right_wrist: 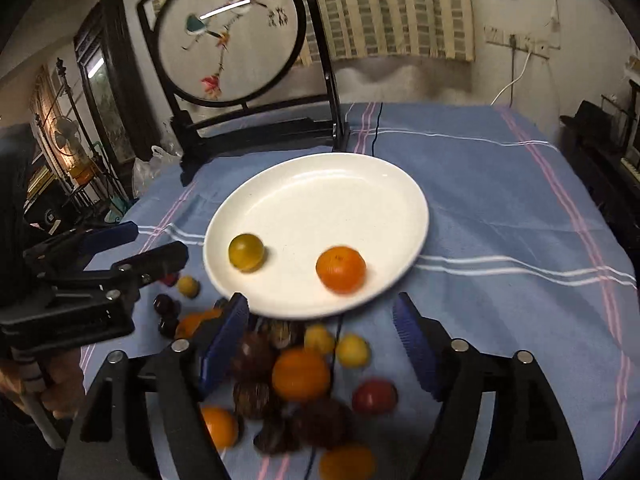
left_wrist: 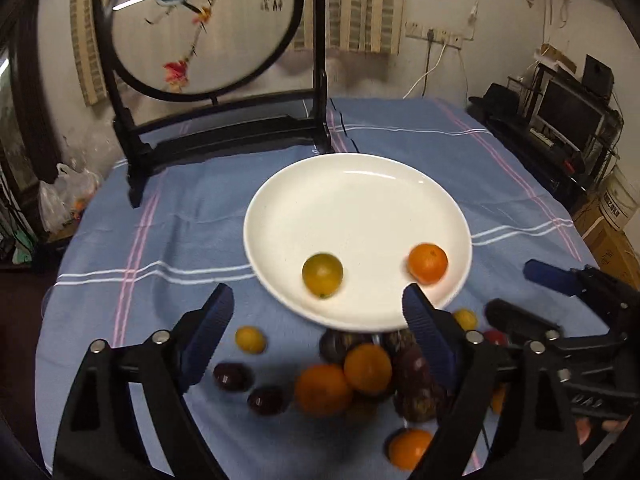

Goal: Organize fruits
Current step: 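Carry both fruits over the white plate and open both tools to release, then grasp a mandarin with the left tool while the right tool grasps a small orange tomato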

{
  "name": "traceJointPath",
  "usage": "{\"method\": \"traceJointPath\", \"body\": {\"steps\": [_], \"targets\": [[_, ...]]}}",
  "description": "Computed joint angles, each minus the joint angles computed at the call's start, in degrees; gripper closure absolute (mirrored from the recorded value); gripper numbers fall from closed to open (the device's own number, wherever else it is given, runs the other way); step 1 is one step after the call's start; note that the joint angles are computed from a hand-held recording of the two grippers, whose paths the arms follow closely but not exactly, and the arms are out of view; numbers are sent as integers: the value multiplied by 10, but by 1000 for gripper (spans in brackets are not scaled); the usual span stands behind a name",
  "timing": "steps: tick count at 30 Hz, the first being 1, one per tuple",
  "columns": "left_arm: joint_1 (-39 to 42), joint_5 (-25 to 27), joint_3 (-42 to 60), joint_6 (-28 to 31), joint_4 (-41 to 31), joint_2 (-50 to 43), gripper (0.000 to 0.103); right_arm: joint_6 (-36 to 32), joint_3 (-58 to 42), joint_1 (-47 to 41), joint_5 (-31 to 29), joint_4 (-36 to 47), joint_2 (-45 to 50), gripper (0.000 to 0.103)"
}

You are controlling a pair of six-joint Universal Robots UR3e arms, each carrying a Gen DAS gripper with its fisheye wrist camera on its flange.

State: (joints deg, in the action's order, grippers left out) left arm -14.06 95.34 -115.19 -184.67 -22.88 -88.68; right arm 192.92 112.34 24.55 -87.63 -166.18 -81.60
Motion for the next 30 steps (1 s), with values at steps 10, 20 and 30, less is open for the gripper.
{"method": "traceJointPath", "body": {"steps": [10,20,30], "targets": [[-20,-20,-253,-48,40,161,18,42,276,39,-22,-67,-176,24],[-84,-3,-259,-74,55,113,18,92,344,46,-12,-105,-179,24],[-102,-30,-159,-81,68,-38,46,83,346,36,-6,-111,-172,24]]}}
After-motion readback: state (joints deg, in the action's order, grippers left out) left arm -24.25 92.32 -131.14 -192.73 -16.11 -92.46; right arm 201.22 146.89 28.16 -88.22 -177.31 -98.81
